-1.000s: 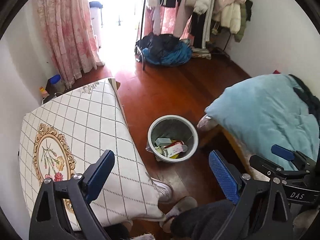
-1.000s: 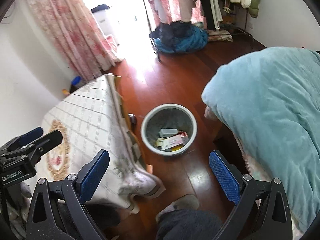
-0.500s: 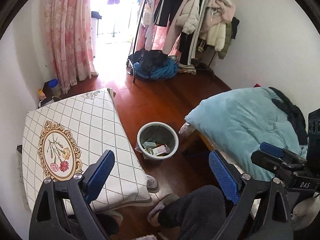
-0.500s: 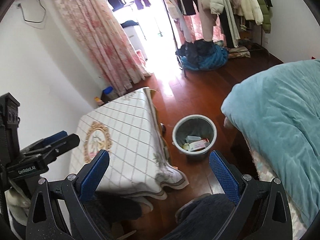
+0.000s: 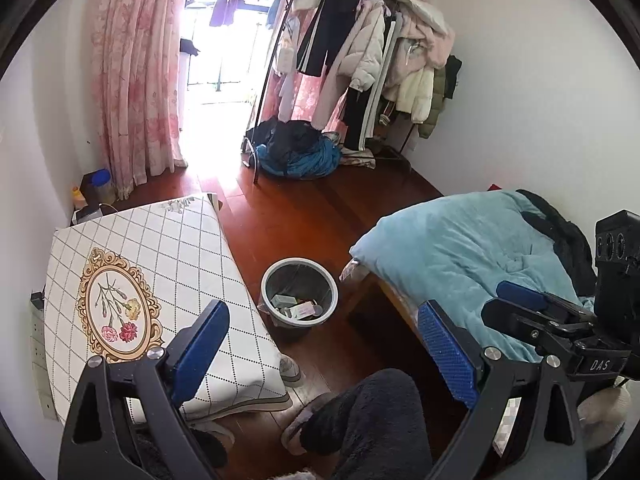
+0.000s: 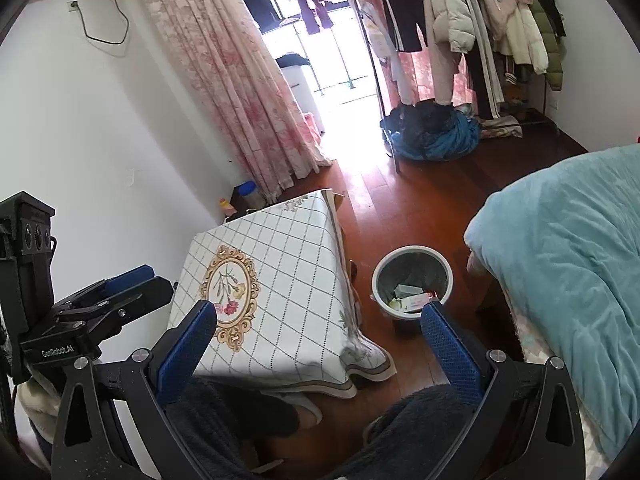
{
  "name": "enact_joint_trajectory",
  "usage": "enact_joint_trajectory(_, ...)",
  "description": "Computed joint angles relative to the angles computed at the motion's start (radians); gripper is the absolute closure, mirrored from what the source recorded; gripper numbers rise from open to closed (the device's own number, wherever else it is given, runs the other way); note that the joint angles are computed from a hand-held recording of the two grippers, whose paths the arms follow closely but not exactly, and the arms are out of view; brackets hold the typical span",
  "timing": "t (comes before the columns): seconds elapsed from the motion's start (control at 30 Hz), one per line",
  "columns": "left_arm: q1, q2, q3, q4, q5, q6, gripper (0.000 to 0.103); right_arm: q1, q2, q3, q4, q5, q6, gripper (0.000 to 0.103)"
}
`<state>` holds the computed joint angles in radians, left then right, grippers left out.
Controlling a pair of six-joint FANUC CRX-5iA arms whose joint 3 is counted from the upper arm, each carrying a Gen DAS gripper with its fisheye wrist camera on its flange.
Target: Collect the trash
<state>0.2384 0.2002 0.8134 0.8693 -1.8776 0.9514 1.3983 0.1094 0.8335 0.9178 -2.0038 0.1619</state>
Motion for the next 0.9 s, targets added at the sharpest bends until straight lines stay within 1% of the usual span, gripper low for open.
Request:
enact_joint_trajectory(0.07, 0.006, -0.003, -0.004, 0.006, 0.003, -0.002, 0.007, 0.002, 0.013, 0.023, 0.006, -0.004, 0.014, 0.0)
enact_joint_trajectory(0.43, 0.031, -0.018, -0.021, 0.025, 0.016, -0.023, 0.006, 0.01, 0.032, 0.057, 0.018, -0.011, 0.022, 0.0)
enact_joint_trajectory(0.47, 0.033, -0.021, -0.025, 0.029, 0.019, -0.025, 0.006, 0.009, 0.033, 0.06, 0.019, -0.013, 0.027, 0.0)
enact_joint_trajectory(0.5, 0.033, -0.02, -0.023, 0.029, 0.017, -0.025, 0.0, 0.01, 0.031, 0.058, 0.02, -0.012, 0.026, 0.0)
enact_joint_trajectory(0.7, 0.037, -0.02, -0.015, 0.038, 0.015, -0.012, 0.0, 0.016, 0.032, 0.058, 0.028, -0.013, 0.025, 0.0)
enact_joint_trajectory(0.9, 0.036, -0.01, 0.001, 0.052, 0.011, -0.005, 0.0, 0.019, 0.072, 0.127, 0.053, -0.032, 0.062, 0.0)
